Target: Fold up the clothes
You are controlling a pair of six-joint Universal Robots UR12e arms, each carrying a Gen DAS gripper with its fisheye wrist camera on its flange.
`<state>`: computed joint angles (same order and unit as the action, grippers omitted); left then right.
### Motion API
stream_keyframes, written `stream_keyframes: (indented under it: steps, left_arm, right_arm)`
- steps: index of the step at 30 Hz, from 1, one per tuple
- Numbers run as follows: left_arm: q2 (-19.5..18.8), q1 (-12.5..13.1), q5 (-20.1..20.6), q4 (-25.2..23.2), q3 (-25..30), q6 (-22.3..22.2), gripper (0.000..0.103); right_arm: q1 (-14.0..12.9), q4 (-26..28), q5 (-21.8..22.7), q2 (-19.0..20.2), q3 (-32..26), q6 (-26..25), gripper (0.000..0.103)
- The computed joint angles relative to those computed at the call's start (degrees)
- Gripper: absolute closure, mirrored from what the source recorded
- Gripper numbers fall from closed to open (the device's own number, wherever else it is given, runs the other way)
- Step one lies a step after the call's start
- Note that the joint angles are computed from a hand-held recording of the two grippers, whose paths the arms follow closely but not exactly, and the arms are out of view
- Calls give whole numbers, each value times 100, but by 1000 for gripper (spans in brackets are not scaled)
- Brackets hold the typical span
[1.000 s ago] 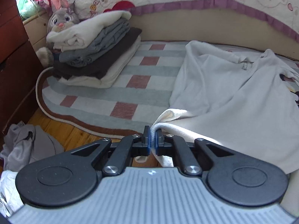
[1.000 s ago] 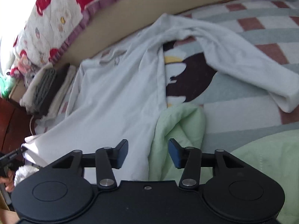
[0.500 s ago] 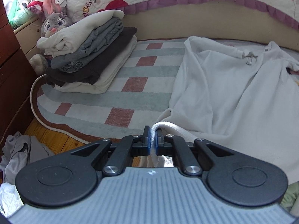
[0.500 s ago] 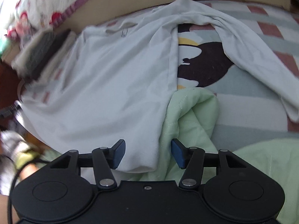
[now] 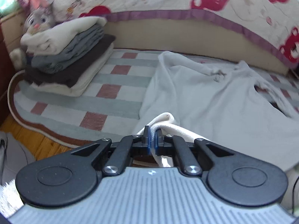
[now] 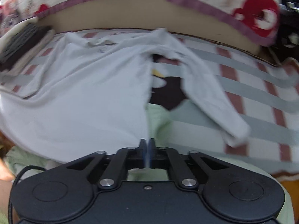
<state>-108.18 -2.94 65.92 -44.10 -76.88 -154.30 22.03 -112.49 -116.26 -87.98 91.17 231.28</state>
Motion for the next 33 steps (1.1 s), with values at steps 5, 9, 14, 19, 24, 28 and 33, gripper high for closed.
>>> stream_keyframes:
  steps: [5, 9, 14, 19, 24, 28, 33]
  left_arm:
    - [-47, -161, 476, -374, 23, 114, 99]
    - [-2, -168, 562, -21, -64, -39, 99]
    - [-69, -199, 722, -217, 62, -5, 99]
    - [-118, -277, 809, -408, 138, 121, 99]
    - [-176, -333, 859, -479, 210, 142, 99]
    - [-226, -340, 827, -689, 308, 153, 99]
    - [-277, -365, 931, -1069, 413, 194, 99]
  right_arm:
    - [-338, -1959, 869, -506, 1044, 796, 101]
    - [-546, -3544, 1680, -638, 1520, 809, 84]
    - [-537, -3208, 1691, -616, 1421, 726, 53]
    - [-462, -2476, 1789, -530, 1156, 487, 54]
    - [-310, -1622, 1584, -324, 740, 395, 91]
    - [-260, -1834, 1401, -299, 735, 280, 90]
    - [-359, -2363, 1448, -282, 887, 392, 77]
